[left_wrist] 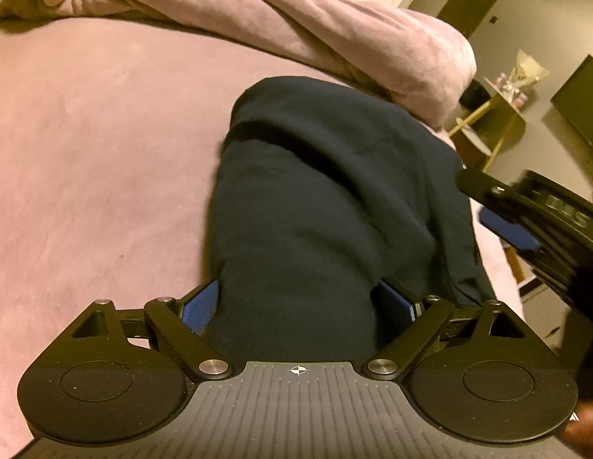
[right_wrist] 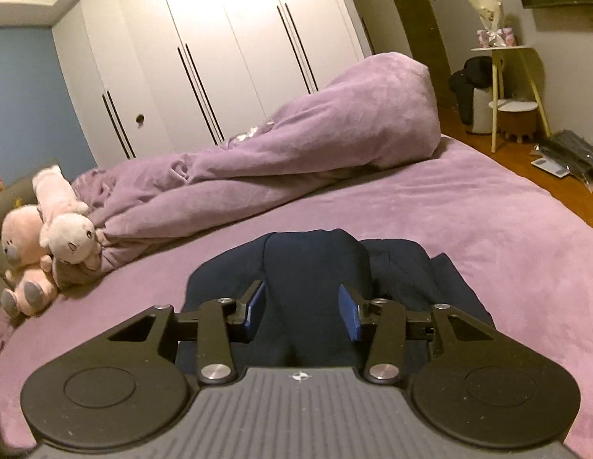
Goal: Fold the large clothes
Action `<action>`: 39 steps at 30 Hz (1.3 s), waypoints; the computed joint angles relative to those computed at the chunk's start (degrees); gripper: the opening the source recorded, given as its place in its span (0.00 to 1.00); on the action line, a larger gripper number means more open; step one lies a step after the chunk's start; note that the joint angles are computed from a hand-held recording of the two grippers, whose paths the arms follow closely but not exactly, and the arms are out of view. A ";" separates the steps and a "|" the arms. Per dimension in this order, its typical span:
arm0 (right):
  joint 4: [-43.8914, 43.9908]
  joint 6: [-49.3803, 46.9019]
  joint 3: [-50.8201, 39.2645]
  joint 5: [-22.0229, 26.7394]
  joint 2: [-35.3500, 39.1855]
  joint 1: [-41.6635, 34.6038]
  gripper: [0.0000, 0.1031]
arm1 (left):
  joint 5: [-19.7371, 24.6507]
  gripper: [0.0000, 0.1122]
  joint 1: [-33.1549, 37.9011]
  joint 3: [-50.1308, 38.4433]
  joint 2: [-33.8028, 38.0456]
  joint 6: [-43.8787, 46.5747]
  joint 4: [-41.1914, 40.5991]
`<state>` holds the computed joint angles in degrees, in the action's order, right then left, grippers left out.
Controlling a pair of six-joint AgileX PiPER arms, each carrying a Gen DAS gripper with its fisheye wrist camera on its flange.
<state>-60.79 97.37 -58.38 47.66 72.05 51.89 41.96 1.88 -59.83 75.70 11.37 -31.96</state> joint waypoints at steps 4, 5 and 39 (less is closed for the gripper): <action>0.32 -4.29 -3.82 -0.43 4.22 -1.45 0.42 | 0.26 0.80 2.20 0.70 -1.12 1.63 -1.98; -1.02 -4.62 -4.45 -0.13 5.21 -1.11 0.42 | -0.44 0.80 2.07 0.76 -1.23 1.26 -1.43; 2.14 -6.31 13.66 9.98 -7.64 9.37 0.71 | 15.02 0.83 12.81 -1.70 4.18 15.69 -15.92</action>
<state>-58.65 91.05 -44.72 57.64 64.40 61.26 56.98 14.70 -61.53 79.87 27.06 -47.88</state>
